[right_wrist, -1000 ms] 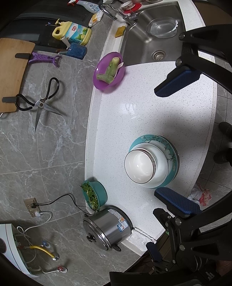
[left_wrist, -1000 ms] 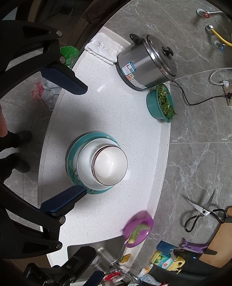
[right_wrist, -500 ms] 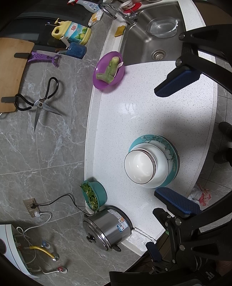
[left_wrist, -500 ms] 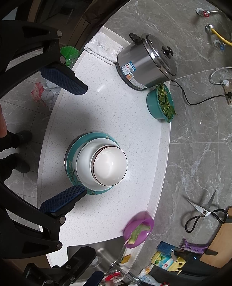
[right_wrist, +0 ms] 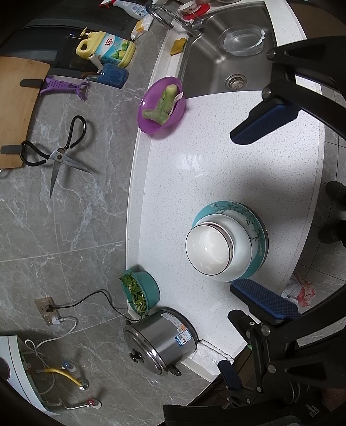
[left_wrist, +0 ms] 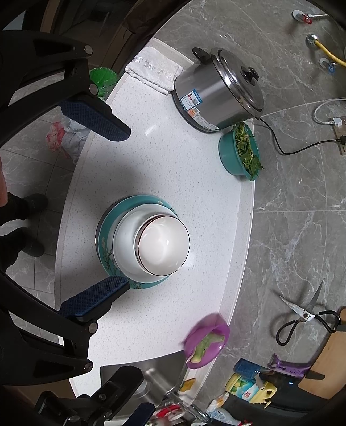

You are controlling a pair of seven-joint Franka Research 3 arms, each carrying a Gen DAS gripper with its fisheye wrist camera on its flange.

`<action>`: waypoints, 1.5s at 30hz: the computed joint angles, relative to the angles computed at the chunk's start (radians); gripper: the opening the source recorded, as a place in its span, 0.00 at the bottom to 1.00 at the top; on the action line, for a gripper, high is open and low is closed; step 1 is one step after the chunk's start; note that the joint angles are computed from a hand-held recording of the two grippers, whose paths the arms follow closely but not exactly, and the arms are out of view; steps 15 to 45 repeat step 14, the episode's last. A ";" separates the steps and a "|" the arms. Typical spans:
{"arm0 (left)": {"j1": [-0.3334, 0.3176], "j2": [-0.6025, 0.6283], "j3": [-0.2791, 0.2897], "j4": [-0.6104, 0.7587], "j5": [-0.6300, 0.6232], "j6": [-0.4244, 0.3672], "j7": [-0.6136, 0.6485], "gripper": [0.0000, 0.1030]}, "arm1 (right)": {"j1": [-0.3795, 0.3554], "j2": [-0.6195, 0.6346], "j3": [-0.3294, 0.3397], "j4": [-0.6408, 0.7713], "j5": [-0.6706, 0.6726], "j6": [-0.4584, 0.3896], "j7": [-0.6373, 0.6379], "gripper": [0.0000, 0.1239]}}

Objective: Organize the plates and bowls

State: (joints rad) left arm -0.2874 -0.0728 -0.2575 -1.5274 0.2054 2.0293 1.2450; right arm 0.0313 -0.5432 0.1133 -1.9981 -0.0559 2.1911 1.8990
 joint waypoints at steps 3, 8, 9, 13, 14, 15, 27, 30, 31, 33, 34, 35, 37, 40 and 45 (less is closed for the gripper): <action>0.000 0.007 0.000 0.007 0.005 0.001 -0.002 1.00 | -0.001 0.002 0.000 -0.004 -0.001 0.002 0.004 0.83; 0.002 0.005 0.003 0.000 0.002 0.013 -0.002 1.00 | 0.000 0.004 0.001 -0.009 -0.002 0.006 0.009 0.83; 0.002 0.002 0.004 -0.003 -0.001 0.015 -0.002 1.00 | 0.001 0.004 0.000 -0.010 -0.002 0.007 0.009 0.83; 0.004 0.002 0.005 -0.002 -0.008 0.016 -0.002 1.00 | 0.001 0.005 0.003 -0.009 -0.002 0.002 0.016 0.83; 0.005 0.003 0.005 -0.001 -0.006 0.014 -0.002 1.00 | 0.001 0.005 0.005 -0.008 -0.003 0.001 0.020 0.83; 0.005 0.003 0.005 -0.001 -0.006 0.014 -0.002 1.00 | 0.001 0.005 0.005 -0.008 -0.003 0.001 0.020 0.83; 0.005 0.003 0.005 -0.001 -0.006 0.014 -0.002 1.00 | 0.001 0.005 0.005 -0.008 -0.003 0.001 0.020 0.83; 0.005 0.003 0.005 -0.001 -0.006 0.014 -0.002 1.00 | 0.001 0.005 0.005 -0.008 -0.003 0.001 0.020 0.83; 0.005 0.003 0.005 -0.001 -0.006 0.014 -0.002 1.00 | 0.001 0.005 0.005 -0.008 -0.003 0.001 0.020 0.83; 0.005 0.003 0.005 -0.001 -0.006 0.014 -0.002 1.00 | 0.001 0.005 0.005 -0.008 -0.003 0.001 0.020 0.83; 0.005 0.003 0.005 -0.001 -0.006 0.014 -0.002 1.00 | 0.001 0.005 0.005 -0.008 -0.003 0.001 0.020 0.83; 0.005 0.003 0.005 -0.001 -0.006 0.014 -0.002 1.00 | 0.001 0.005 0.005 -0.008 -0.003 0.001 0.020 0.83; 0.005 0.003 0.005 -0.001 -0.006 0.014 -0.002 1.00 | 0.001 0.005 0.005 -0.008 -0.003 0.001 0.020 0.83; 0.005 0.003 0.005 -0.001 -0.006 0.014 -0.002 1.00 | 0.001 0.005 0.005 -0.008 -0.003 0.001 0.020 0.83; 0.005 0.003 0.005 -0.001 -0.006 0.014 -0.002 1.00 | 0.001 0.005 0.005 -0.008 -0.003 0.001 0.020 0.83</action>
